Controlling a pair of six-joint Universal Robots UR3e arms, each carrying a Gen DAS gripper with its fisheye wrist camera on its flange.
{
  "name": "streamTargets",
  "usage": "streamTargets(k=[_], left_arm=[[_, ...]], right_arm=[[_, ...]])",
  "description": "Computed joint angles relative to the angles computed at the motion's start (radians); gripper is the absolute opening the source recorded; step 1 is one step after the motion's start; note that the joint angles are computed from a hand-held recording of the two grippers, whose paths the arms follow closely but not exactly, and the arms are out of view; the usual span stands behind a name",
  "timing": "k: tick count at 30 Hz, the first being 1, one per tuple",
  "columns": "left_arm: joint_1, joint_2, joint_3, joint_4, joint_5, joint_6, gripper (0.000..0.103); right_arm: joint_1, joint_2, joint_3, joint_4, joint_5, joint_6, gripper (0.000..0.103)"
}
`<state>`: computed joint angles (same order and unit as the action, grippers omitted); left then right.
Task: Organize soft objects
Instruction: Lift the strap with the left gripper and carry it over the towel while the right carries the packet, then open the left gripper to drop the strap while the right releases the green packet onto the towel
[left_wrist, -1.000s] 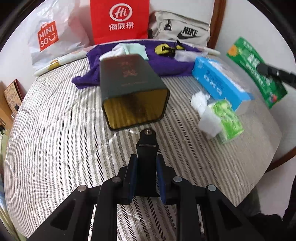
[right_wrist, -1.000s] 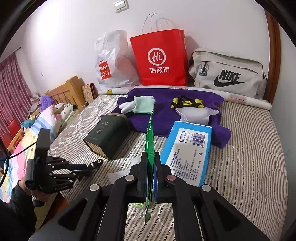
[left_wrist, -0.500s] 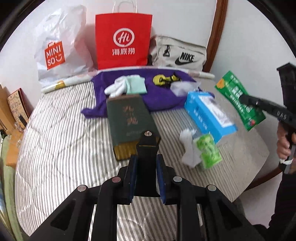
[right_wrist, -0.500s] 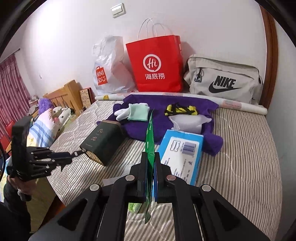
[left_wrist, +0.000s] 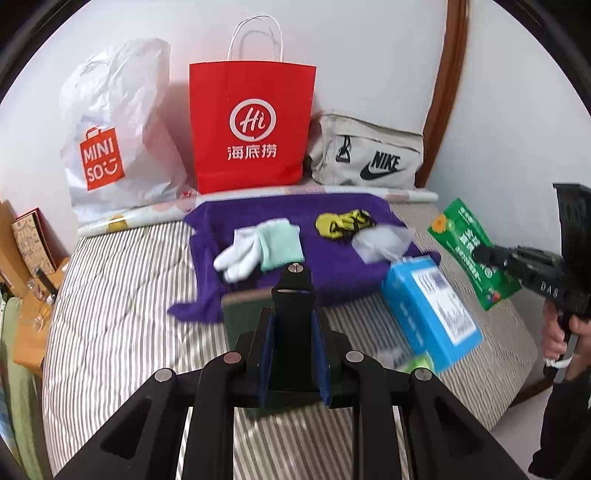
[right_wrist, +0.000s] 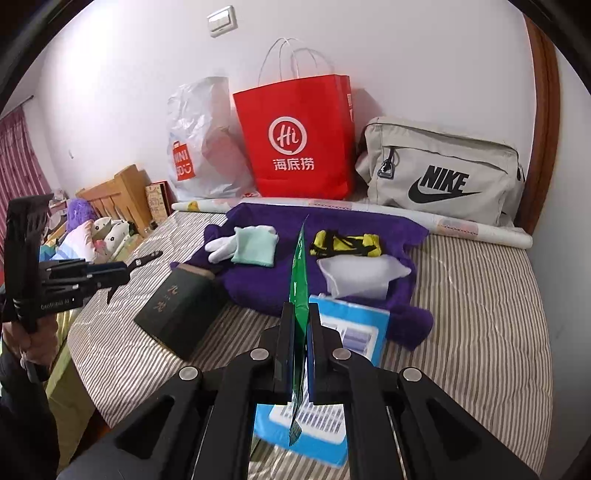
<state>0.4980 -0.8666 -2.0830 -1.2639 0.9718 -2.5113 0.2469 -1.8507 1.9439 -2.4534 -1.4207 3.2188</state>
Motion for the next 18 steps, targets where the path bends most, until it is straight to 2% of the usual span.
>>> streamTargets(k=[6,13,18], left_arm=[[-0.141,-0.25,0.061,0.252,0.058,-0.141,0.02],[-0.22,-0.456,0.156,0.361,0.071,-0.21,0.02],[-0.292,-0.609,0.242,0.429,0.116,-0.248,0.02]], right_arm=[[-0.03,0.098,-0.082,-0.023,0.01,-0.022,0.005],[-0.063,0.235,-0.163,-0.066,0.03,-0.03,0.005],[-0.082,0.329,-0.213,-0.096,0.036,-0.041,0.005]])
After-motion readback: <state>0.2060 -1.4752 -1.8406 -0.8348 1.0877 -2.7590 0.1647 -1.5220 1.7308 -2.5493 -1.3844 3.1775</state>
